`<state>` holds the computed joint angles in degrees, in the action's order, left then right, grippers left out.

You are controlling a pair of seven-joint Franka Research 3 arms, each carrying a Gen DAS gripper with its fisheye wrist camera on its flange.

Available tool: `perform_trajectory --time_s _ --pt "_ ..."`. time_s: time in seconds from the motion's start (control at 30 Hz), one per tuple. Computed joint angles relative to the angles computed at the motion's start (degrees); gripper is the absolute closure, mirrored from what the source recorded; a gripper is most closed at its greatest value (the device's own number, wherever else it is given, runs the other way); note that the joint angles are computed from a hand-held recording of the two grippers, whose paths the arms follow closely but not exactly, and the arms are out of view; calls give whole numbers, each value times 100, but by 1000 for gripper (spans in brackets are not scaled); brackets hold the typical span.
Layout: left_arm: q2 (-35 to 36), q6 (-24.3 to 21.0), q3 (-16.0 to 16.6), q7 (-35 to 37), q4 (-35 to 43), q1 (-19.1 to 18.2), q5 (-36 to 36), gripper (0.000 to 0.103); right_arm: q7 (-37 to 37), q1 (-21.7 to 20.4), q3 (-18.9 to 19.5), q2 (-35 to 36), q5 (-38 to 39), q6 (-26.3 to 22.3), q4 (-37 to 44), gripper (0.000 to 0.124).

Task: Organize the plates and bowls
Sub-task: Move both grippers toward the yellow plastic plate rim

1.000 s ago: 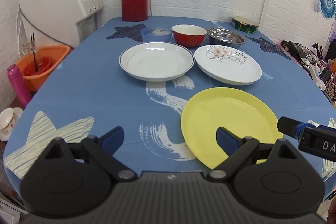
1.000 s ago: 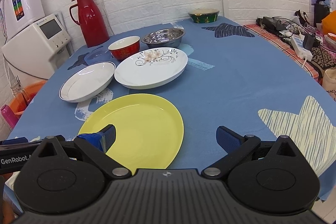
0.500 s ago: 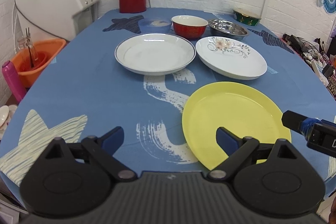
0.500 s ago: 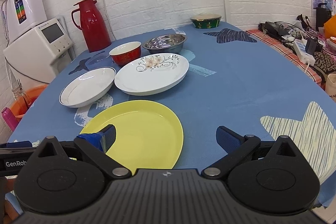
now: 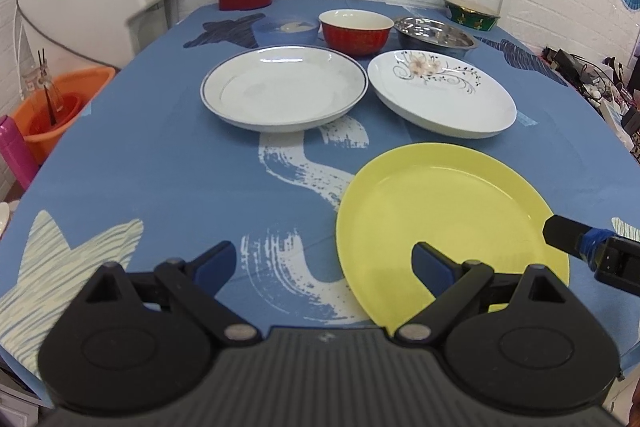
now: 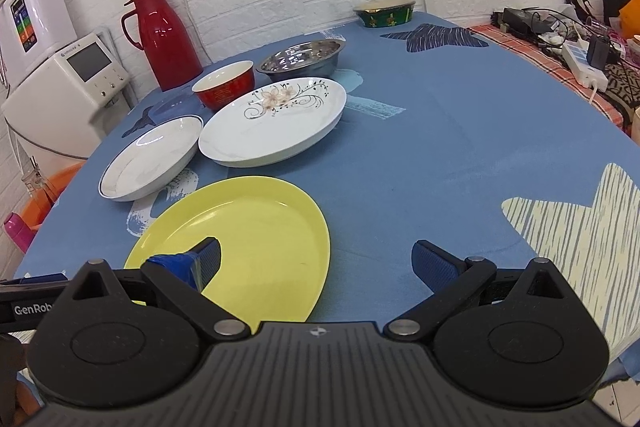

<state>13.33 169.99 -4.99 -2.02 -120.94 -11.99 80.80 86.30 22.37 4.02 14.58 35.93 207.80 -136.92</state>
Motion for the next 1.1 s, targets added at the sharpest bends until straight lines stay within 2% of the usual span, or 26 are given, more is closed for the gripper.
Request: perform_trajectory --time_s 0.23,0.73,1.1 --pt "145 36 60 192 95 -17 -180 10 138 -122 -3 88 -197 -201 90 34" --pt "175 209 166 130 86 -11 -158 10 -170 133 -209 160 100 -475 292 34" --pt "152 222 154 127 58 -5 -138 10 -242 135 -179 149 132 -437 286 34"
